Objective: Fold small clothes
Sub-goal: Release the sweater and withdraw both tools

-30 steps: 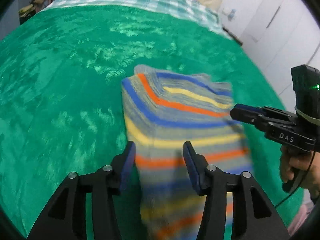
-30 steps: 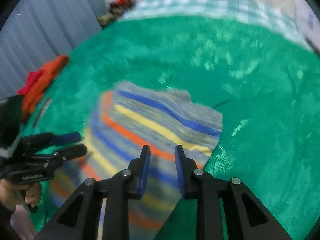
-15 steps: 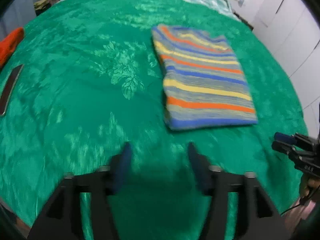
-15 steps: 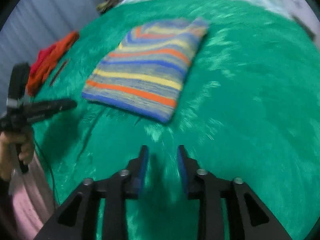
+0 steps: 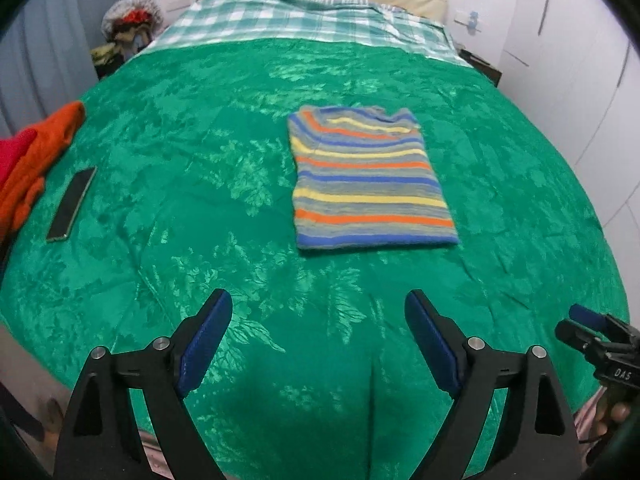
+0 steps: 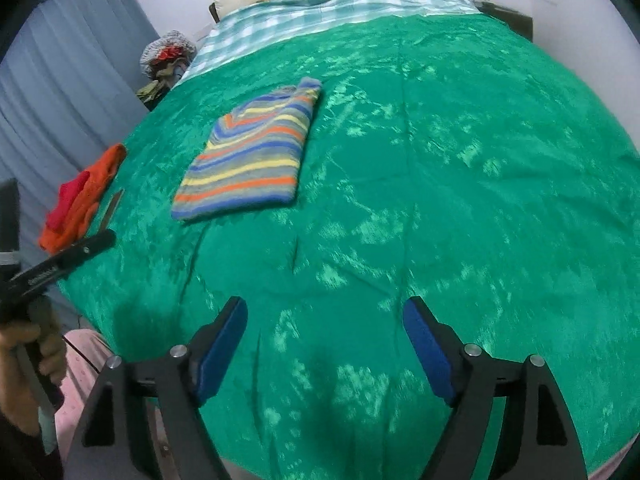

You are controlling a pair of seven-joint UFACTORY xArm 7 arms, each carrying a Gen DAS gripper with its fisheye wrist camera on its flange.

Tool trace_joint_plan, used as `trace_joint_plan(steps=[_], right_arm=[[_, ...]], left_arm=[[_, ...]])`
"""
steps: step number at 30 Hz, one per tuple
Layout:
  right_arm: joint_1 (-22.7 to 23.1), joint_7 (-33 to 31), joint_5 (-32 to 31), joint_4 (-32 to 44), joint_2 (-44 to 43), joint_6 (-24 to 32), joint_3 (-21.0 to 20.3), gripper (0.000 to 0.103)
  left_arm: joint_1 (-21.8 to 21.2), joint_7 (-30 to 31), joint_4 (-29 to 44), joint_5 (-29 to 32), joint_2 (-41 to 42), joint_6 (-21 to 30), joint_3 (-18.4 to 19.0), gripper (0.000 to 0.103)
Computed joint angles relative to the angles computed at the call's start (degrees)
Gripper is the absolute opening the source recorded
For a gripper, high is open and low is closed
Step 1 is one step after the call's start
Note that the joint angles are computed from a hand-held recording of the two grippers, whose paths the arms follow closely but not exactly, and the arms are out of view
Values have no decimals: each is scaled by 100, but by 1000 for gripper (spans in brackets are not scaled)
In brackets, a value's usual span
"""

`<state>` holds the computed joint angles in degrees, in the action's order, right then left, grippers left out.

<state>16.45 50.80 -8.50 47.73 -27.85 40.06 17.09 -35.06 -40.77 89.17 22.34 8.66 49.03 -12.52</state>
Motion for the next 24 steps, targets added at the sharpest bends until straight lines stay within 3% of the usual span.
trace_joint_plan(steps=[24], right_arm=[[58,15,-318,528,93,468,217,84]], left_arm=[[-328,-204,338,812,118,582,-20,91]])
